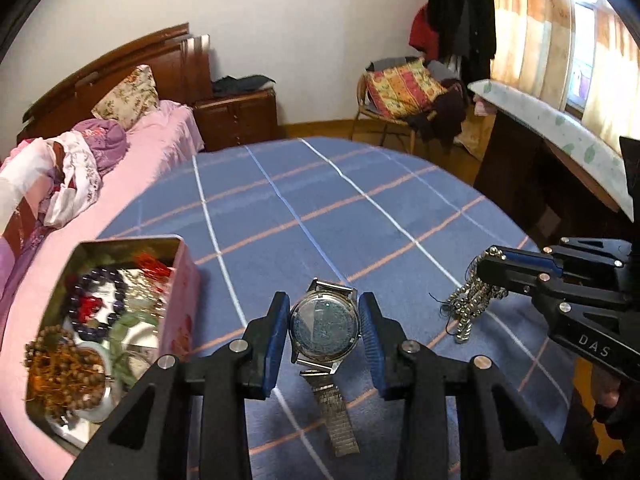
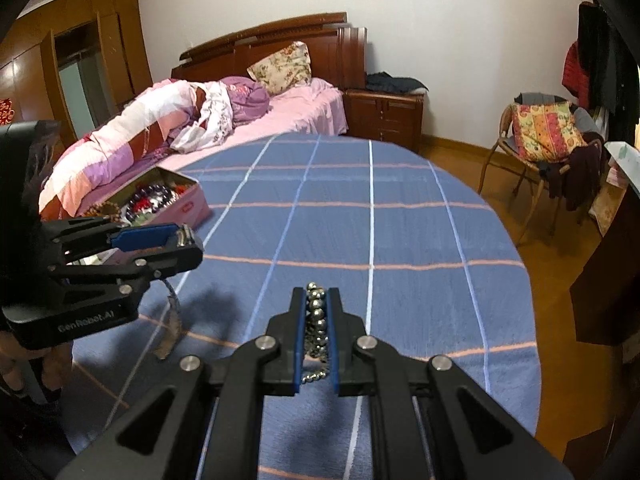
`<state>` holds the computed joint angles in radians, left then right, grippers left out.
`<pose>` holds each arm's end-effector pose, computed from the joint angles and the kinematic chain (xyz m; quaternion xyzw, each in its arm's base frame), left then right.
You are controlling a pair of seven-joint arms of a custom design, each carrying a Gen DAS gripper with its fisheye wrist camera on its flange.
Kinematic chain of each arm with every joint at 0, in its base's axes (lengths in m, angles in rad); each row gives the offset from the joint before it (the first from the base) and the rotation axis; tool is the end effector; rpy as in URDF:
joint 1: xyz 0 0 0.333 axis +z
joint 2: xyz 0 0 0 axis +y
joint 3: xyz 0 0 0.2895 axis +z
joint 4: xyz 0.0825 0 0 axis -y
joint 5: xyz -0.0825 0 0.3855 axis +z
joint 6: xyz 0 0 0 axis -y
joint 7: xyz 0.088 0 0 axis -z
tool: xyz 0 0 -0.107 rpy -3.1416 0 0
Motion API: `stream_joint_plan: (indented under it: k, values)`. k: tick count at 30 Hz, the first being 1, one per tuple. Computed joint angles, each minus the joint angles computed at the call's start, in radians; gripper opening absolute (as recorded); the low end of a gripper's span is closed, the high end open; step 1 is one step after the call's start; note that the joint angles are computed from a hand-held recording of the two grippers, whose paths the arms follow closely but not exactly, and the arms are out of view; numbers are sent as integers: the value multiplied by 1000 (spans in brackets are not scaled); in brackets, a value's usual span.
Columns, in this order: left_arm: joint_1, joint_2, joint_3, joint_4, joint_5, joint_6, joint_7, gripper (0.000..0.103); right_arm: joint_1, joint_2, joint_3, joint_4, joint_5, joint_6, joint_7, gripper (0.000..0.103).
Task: Organize jewelry
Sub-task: 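Carry the wristwatch with the left gripper while the right carries the silver chain over the tin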
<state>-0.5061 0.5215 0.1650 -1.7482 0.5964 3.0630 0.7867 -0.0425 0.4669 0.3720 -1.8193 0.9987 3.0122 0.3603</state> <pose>0.6321 -0.2879 0.3356 -0.5839 0.7068 -0.3168 0.2432 0.6535 0.1329 0.3251 -0.7790 0.4705 -0.1767 0.3749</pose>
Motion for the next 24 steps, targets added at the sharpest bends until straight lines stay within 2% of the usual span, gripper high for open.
stream_joint_plan:
  k: [6, 13, 18, 24]
  values:
    - [-77, -59, 112, -50, 89, 32, -114, 36, -17, -21, 39, 5, 63, 12, -81, 12]
    - [-142, -126, 227, -89, 284, 34, -319, 36, 16, -34, 32, 31, 140, -3, -171, 12]
    - [-155, -173, 270, -115, 439, 15, -474, 36, 56, -38, 10, 56, 186, -21, -228, 12]
    - [-130, -219, 267, -134, 582, -21, -605, 36, 98, -36, -11, 93, 234, -50, -296, 12]
